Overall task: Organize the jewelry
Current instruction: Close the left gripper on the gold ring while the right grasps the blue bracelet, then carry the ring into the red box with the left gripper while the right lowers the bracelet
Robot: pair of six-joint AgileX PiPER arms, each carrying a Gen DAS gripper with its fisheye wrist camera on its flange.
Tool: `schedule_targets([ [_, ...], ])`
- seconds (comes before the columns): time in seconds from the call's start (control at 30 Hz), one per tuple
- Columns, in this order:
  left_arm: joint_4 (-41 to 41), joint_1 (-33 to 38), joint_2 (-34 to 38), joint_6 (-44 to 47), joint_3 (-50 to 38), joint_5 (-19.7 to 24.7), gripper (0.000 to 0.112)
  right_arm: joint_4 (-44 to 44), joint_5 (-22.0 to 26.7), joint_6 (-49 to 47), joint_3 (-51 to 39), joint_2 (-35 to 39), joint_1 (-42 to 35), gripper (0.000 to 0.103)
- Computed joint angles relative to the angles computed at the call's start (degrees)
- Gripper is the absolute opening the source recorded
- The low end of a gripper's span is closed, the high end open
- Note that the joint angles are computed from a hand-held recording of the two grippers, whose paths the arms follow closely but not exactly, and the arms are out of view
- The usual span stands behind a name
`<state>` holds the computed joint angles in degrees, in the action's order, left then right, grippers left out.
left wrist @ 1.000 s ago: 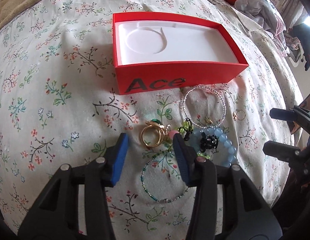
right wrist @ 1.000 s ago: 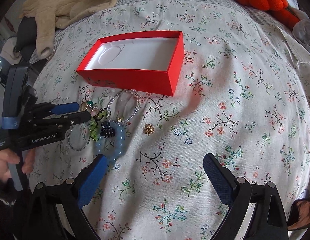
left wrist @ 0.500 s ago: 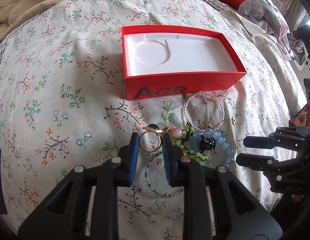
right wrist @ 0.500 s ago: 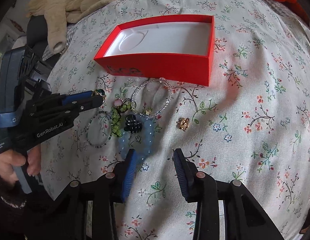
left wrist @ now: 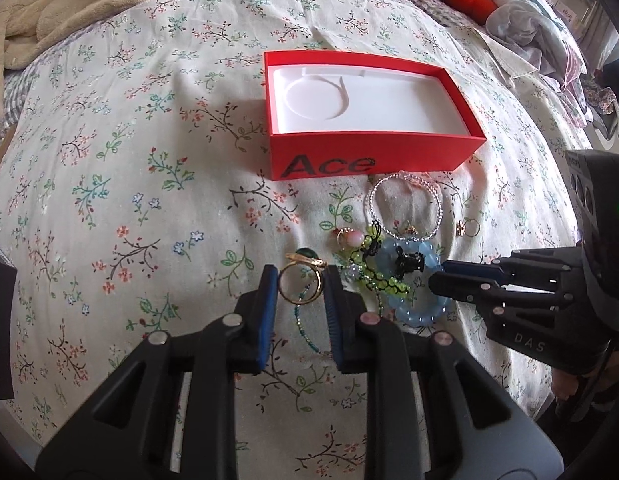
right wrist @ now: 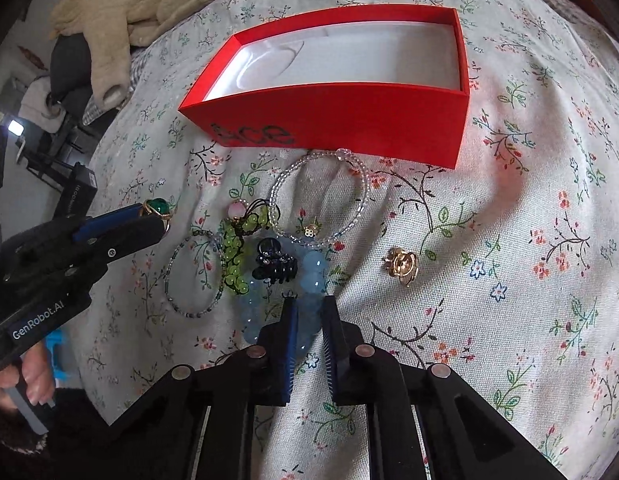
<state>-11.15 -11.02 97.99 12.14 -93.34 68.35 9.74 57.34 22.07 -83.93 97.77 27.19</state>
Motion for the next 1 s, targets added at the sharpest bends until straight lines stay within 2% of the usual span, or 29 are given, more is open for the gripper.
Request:
schedule_targets([
  [0.47, 0.2, 0.6, -2.0, -3.9, -0.2, -0.7, 0.025, 1.1, 1.4, -0.1, -5.2, -5.0, 0.3, 0.012],
  [0.7, -0.7, 0.6, -1.0, -5.6, -2.8, -1.2, 0.025, -0.4, 2.1, 0.9, -9.9, -5.1, 0.1, 0.012],
  [1.0, -0.2, -1.9, 3.0, -10.3, -8.1, -3.2, 0.025, 1.1, 2.5, -0.1, -16.4, -3.5, -6.6, 0.012],
])
